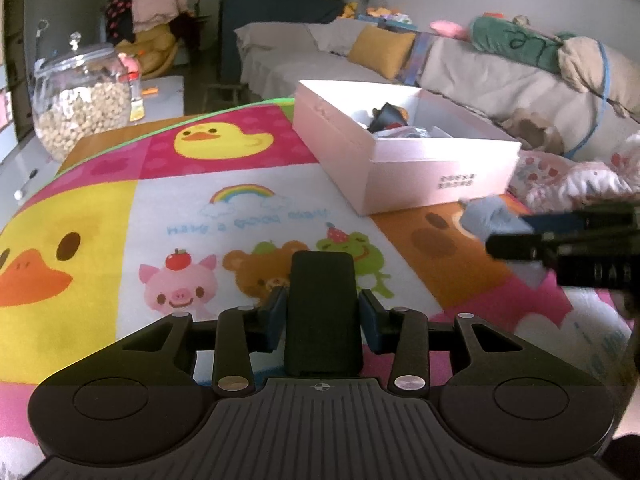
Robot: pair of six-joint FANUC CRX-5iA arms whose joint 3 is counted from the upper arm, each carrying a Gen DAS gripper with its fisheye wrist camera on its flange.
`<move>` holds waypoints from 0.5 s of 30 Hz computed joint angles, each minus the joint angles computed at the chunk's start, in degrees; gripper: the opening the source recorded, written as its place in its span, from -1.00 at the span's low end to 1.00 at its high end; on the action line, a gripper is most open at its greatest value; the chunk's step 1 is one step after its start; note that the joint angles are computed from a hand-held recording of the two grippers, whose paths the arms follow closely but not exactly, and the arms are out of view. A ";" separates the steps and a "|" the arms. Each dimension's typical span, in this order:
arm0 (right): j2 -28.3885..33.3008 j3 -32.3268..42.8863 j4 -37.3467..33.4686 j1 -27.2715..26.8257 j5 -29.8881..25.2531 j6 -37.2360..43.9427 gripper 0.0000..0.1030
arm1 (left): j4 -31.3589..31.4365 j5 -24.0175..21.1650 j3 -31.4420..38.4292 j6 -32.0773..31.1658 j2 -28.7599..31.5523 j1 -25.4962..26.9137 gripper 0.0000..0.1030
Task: Organize rigid objects
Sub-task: 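Lift the battery charger with the right gripper while the left drops the phone into the pink box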
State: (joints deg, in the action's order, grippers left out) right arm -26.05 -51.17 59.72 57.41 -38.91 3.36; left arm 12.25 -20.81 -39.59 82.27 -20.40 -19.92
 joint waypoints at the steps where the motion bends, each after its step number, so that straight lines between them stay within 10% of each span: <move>1: -0.28 -0.06 0.48 0.54 -1.29 -0.56 -0.08 | 2.45 0.18 -0.93 -2.61 -0.46 0.00 -0.16; 15: -9.44 -4.75 8.38 3.83 -8.07 -9.40 -0.08 | 20.67 -2.62 0.54 -21.32 0.32 -1.84 -0.17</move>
